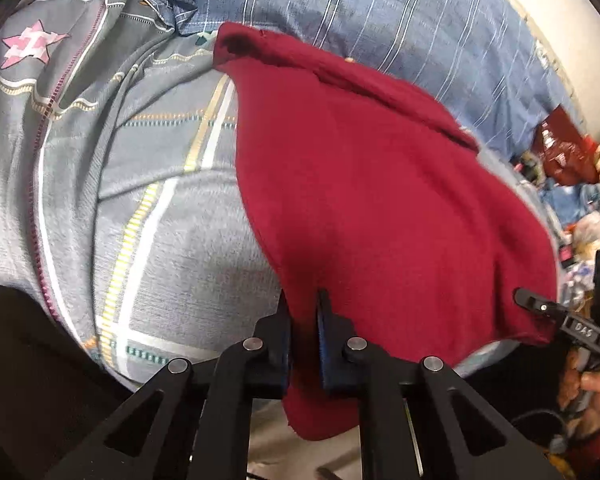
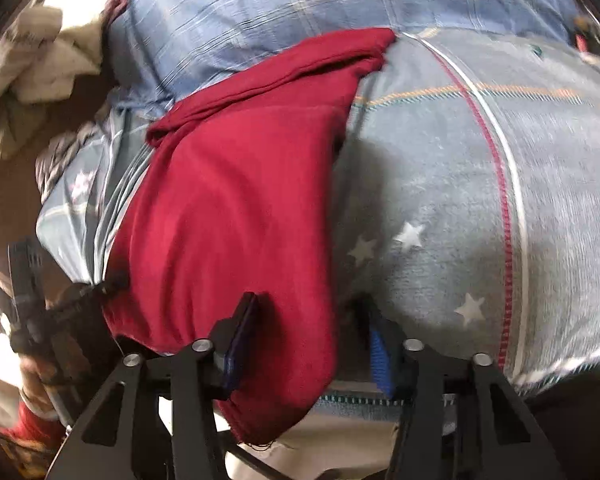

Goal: Fold small clothes

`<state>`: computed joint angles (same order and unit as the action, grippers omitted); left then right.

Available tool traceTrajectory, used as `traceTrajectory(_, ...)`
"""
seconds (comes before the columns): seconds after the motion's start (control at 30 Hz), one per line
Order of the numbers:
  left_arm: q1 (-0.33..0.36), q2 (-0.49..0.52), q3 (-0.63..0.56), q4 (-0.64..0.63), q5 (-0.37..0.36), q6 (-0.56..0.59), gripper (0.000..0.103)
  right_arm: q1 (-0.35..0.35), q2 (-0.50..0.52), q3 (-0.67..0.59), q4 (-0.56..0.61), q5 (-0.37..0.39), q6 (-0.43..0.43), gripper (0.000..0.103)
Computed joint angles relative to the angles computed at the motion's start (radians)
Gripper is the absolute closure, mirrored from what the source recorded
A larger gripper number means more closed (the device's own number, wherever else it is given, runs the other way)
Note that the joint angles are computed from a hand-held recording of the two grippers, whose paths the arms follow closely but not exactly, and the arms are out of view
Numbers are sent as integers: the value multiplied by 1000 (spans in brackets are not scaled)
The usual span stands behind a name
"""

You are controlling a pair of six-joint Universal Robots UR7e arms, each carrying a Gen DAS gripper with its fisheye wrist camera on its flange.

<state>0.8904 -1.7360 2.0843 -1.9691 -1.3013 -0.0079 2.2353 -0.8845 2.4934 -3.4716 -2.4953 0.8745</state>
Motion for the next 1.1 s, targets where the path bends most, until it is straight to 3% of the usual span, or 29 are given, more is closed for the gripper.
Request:
traceTrajectory(0.03, 1, -6, -22, 14, -15, 2, 94, 17, 1, -11, -1, -8, -19, 97)
traceTrajectory(0.1, -14, -28, -50, 20, -11, 33, 94, 69, 1, -35, -5, -39, -46, 97)
traceTrajectory(0.23, -23, -49, -76, 46, 31, 60, 94, 127, 15, -58, -67, -7, -99, 97)
traceTrajectory(0.4, 8, -45, -49, 90, 61, 24, 95, 54, 49, -44, 1, 63, -6, 97)
traceTrajectory(0.53, 8, -39, -38, 59, 55, -11, 96, 29, 65, -55, 20, 96, -15, 94)
traceTrajectory(0.87, 42, -12, -71, -25, -21, 11, 97, 5, 92, -58, -169, 144, -151, 93)
traceTrajectory(0.97, 46, 14, -93, -72, -37, 32, 98, 21, 75, -57, -236, 126, -217, 95)
traceTrajectory(1.1, 46, 70, -135, -167, -52, 38, 99, 27, 65, -78, -411, 77, -337, 96)
